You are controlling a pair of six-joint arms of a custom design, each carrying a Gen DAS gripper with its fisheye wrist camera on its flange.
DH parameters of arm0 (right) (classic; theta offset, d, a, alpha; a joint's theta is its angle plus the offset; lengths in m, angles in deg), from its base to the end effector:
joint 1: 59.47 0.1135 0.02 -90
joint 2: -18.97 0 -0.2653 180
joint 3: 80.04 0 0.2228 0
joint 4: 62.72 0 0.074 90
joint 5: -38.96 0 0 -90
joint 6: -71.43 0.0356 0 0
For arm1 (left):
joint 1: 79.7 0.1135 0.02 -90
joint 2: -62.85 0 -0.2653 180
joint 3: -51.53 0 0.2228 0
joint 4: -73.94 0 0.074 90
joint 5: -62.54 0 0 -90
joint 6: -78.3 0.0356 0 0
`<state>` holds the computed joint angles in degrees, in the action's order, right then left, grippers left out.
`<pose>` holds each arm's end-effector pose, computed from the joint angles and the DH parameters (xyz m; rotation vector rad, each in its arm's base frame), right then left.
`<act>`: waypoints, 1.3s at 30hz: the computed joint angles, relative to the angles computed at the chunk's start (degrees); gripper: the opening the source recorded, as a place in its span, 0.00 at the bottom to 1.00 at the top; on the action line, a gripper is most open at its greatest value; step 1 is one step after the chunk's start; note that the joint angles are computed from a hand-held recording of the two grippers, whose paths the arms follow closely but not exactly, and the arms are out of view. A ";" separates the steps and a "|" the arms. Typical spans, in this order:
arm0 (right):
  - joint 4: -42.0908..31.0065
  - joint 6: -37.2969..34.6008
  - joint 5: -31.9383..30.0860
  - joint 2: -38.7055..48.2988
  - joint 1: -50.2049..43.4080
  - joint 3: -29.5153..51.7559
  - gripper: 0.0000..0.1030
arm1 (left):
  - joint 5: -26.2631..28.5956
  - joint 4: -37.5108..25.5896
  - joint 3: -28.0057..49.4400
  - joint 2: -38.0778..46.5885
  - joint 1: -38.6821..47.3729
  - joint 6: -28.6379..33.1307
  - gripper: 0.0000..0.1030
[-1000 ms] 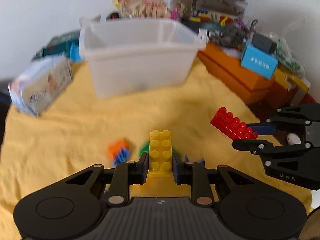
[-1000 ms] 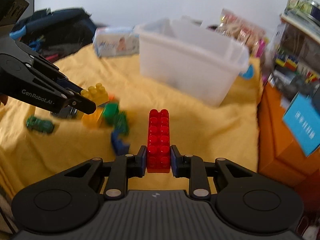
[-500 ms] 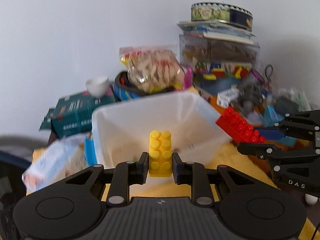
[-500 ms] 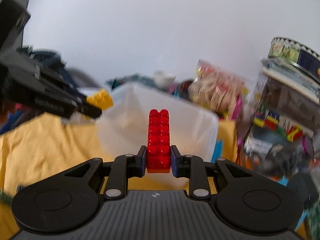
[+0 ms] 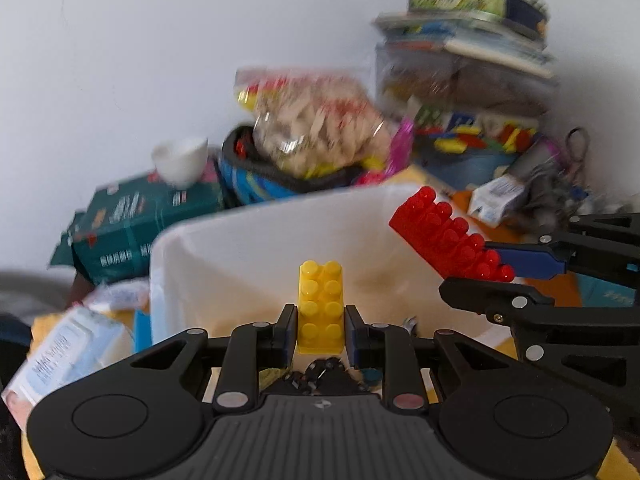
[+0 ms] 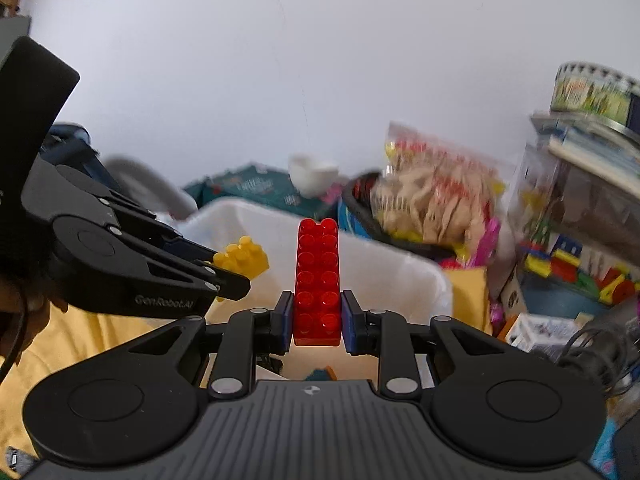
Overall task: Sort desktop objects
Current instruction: 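Carry both bricks over the white bin and open both tools, then move both open tools back to the brick pile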
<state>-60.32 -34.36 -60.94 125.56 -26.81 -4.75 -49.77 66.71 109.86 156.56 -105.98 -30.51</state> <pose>0.3180 0.2111 0.1993 -0.9523 1.8568 0.3590 0.2728 -0.1196 0.1768 -0.0475 2.2473 0.0310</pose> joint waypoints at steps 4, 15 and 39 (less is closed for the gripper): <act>-3.83 1.32 1.80 5.03 0.63 4.55 0.30 | 0.32 0.02 1.02 4.74 1.34 -1.99 0.36; 2.14 6.53 -2.35 -7.57 -2.02 -9.16 0.43 | -4.11 -3.06 -4.75 -6.70 -5.54 -5.26 0.46; -4.09 1.38 -9.74 -32.19 -7.50 -35.62 0.47 | -15.23 -18.29 -14.49 -8.91 -41.93 -44.12 0.48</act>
<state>-64.41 -32.98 -70.68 93.37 -34.31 -40.37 -65.00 48.42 95.38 147.65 -147.90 -74.63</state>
